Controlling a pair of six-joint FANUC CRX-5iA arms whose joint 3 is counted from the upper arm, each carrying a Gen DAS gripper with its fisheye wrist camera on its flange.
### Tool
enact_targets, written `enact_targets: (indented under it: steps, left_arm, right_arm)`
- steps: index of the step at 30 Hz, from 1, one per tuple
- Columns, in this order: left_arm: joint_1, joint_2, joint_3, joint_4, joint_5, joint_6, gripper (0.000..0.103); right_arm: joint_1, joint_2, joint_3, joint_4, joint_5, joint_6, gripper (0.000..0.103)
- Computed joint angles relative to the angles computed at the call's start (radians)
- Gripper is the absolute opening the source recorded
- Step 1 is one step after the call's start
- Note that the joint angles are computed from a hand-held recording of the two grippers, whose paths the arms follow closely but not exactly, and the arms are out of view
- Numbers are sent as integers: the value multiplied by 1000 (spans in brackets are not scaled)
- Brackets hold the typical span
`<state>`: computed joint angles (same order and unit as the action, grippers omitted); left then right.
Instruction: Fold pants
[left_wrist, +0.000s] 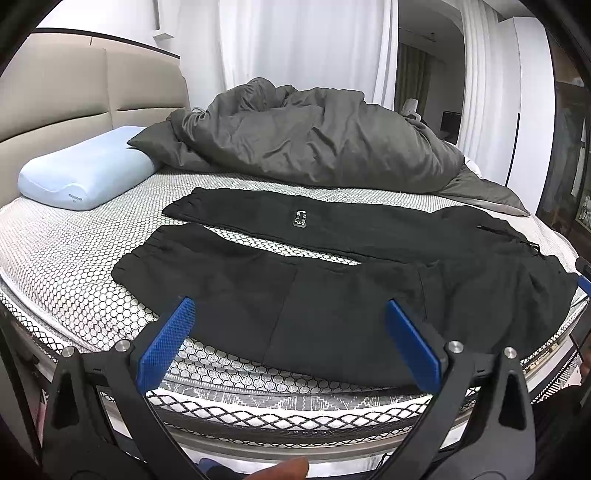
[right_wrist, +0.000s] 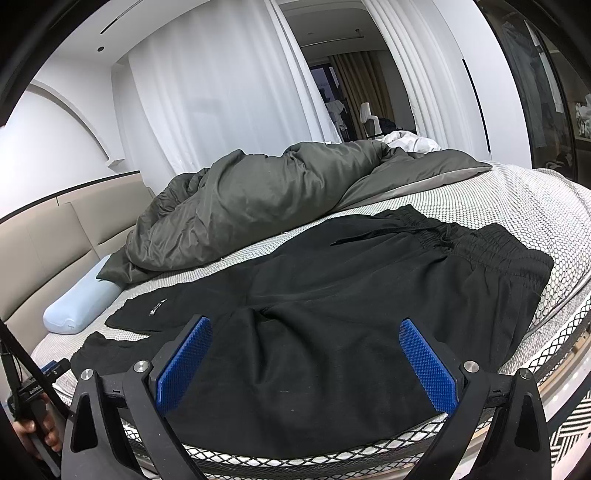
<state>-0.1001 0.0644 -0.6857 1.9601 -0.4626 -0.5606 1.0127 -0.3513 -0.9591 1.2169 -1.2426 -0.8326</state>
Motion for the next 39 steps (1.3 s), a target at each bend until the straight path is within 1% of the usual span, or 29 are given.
enact_targets:
  steps: [2, 7, 11, 20, 25, 28, 29, 33, 35, 37, 39]
  left_arm:
    - [1, 0, 0, -5, -1, 4, 102]
    - [-16, 0, 0, 35, 19, -41, 102]
    - [-20, 1, 0, 37, 20, -32, 102]
    - [-38, 1, -1, 77, 37, -62, 102]
    - [-24, 8, 4, 65, 30, -39, 102]
    - [60, 36, 30, -69, -45, 109, 102]
    - [84, 47, 41, -93, -66, 147, 102]
    - [150, 62, 61, -161, -113, 201, 102]
    - [187, 71, 75, -217, -138, 234, 102]
    - [223, 90, 104, -292, -159, 308, 102]
    - [270, 127, 156, -419, -188, 451, 102]
  right_arm:
    - [0, -2, -1, -1, -1, 2, 103]
    - [2, -3, -1, -2, -2, -3, 103]
    - [6, -2, -3, -3, -4, -16, 103]
    - [6, -1, -1, -5, -4, -16, 103]
    - [7, -1, -2, -7, -4, -16, 103]
    - [4, -3, -4, -2, 3, -23, 103]
    - [-2, -3, -4, 1, 9, -25, 103]
    - [-11, -5, -3, 16, 24, -36, 103]
    - [-22, -8, 11, 9, 37, 11, 103]
    - [-18, -2, 41, -28, 20, 85, 103]
    - [-3, 3, 66, -57, -18, 138, 103]
